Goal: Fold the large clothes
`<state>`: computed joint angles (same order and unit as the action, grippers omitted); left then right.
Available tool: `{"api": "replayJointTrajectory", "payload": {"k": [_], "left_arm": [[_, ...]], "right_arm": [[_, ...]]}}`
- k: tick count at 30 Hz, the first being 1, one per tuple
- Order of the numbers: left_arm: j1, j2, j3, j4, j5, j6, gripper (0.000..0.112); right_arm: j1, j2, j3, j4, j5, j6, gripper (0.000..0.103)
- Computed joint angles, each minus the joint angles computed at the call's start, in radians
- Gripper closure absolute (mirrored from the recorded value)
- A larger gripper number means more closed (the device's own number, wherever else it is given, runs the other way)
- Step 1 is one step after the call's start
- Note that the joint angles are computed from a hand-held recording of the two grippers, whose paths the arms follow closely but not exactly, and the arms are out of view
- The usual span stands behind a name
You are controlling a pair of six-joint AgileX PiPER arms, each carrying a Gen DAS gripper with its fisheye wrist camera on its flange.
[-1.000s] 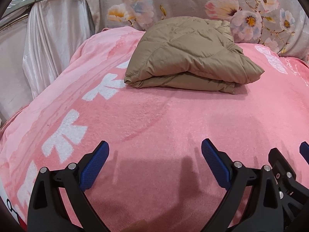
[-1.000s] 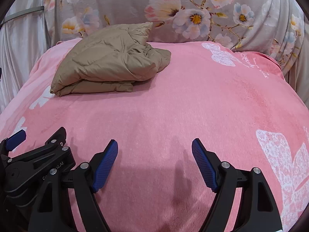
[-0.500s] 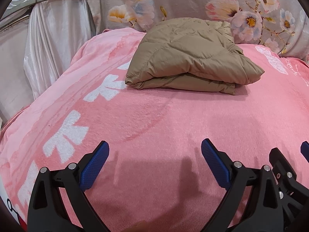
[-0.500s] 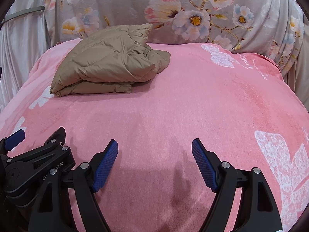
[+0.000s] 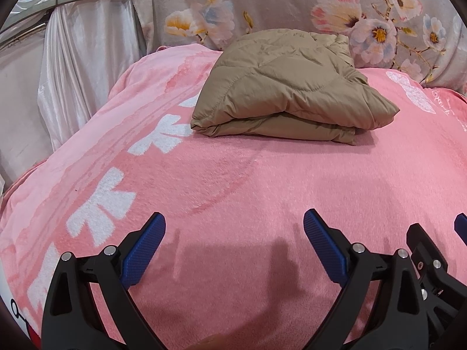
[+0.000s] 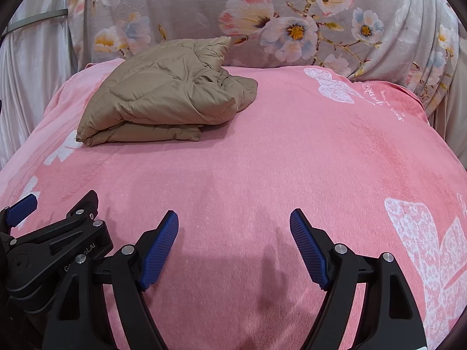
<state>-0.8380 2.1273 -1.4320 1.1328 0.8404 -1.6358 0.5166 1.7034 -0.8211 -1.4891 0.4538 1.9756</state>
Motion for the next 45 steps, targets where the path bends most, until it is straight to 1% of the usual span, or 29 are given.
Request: {"api": "replayJointTrajectory", "payload": {"k": [34,45], "left_arm": [[0.001,-0.007,0.008,0.009,-0.001,-0.008,0.02],[-0.01,-0.007,0.004,0.013,0.006,-0.015,0.026]], "right_arm": [[0.005,0.002,0.003,-0.01,0.006,0.014,0.026],[0.008,-0.001,0.002,-0.002,0.012,0.002,0.026]]}}
